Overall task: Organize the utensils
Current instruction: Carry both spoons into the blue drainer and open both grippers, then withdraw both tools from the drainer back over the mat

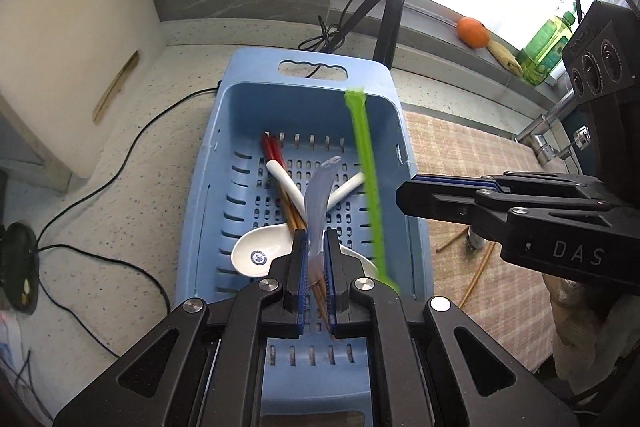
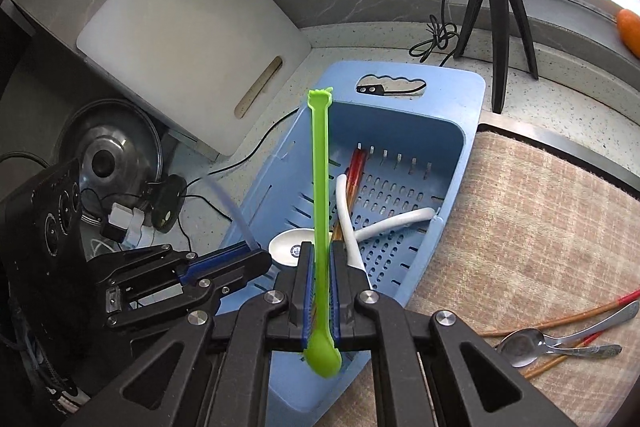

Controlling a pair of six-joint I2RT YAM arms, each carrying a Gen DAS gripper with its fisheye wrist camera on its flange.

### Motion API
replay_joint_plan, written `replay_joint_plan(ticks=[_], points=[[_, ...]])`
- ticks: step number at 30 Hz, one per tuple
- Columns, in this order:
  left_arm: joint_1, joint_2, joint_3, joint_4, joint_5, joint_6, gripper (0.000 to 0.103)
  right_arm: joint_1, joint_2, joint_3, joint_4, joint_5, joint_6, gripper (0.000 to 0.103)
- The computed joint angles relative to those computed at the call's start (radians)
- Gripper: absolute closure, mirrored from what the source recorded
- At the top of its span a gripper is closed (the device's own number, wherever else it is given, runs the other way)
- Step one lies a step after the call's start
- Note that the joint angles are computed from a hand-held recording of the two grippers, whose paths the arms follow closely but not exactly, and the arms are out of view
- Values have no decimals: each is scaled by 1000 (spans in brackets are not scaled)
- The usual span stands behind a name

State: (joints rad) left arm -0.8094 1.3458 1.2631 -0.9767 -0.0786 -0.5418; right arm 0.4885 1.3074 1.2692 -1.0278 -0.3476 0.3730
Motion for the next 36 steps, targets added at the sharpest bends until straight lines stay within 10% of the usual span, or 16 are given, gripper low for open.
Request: replay_joint_plan(ticks=[12, 23, 36], points=[[-27, -8, 2, -13, -26, -35, 90, -29, -42, -29, -8, 11, -35, 68], [-140, 42, 52, 0, -45, -107, 90, -212, -176, -88, -107, -64, -177, 68], [-265, 223, 194, 37, -28, -138, 85, -879, -244, -103, -409, -250, -763, 61]])
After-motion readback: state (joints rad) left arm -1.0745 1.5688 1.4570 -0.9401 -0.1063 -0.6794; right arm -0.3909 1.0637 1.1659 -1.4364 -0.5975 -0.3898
